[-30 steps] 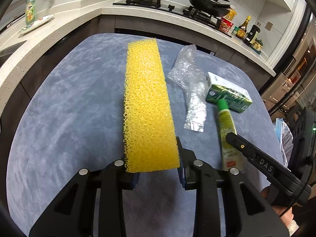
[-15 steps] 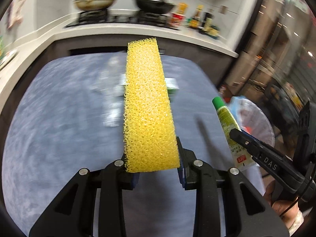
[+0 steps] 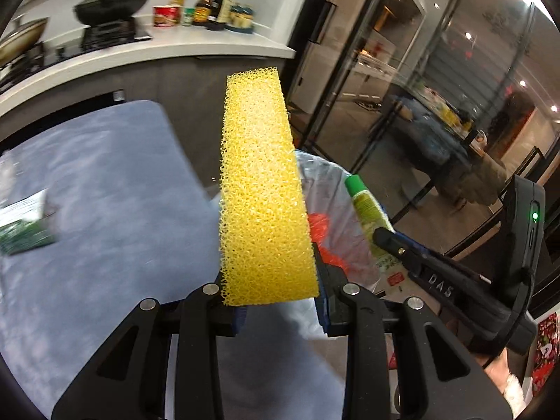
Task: Collect trash
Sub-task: 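Carry the sponge and tube over the bin and open both tools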
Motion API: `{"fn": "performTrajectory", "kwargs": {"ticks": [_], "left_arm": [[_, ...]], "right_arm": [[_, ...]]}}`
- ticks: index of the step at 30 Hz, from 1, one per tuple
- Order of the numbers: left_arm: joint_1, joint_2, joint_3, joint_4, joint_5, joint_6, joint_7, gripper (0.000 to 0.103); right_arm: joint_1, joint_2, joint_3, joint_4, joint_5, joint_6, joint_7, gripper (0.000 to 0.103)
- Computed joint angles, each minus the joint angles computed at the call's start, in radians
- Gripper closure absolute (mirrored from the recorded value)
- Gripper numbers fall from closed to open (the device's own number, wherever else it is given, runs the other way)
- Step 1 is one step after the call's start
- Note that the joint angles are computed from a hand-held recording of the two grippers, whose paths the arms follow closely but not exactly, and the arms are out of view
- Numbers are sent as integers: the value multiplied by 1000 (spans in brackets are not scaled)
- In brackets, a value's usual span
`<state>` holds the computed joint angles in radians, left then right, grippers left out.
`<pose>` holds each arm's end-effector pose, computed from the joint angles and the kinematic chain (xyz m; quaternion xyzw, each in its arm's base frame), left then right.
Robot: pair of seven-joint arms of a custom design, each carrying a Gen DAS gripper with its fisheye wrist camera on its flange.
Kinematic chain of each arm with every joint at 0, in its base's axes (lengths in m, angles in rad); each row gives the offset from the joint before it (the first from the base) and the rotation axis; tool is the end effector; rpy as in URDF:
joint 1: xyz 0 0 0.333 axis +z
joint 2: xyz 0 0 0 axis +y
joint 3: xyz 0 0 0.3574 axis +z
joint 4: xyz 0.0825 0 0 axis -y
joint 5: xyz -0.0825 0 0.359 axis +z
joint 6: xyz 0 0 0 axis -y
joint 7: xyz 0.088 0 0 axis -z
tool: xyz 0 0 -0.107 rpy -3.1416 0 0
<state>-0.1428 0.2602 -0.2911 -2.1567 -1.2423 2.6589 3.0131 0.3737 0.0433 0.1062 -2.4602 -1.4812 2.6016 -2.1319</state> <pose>0.5292 -0.2083 0.3515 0.3584 -0.8561 0.3718 0.0175 0.3996 0.2309 0.3385 -0.3481 0.8592 -0.2490 0.2806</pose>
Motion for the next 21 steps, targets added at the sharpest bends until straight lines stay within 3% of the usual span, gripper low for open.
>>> {"fn": "performTrajectory", "kwargs": {"ticks": [6,12,18,19,21], "left_arm": [[-75,93,-36,67,104,102,-116,74],[-87,160,-67,102,240,160,-228,74],[-83,196,-78,114,371,169,-347,72],[-87,201,-75,113,394,178,-375,69],[-62,201,-102,105,400,190,-380,53]], "right_arm": [[-52,47,-41,1,-68,71,17,91],[-93,103,-62,22,-155,145,83,89],[-107,120,-58,28,-209,153,140,87],[-107,116,-56,26,-211,148,142,86],[-103,103,-51,19,-200,126,142,80]]}}
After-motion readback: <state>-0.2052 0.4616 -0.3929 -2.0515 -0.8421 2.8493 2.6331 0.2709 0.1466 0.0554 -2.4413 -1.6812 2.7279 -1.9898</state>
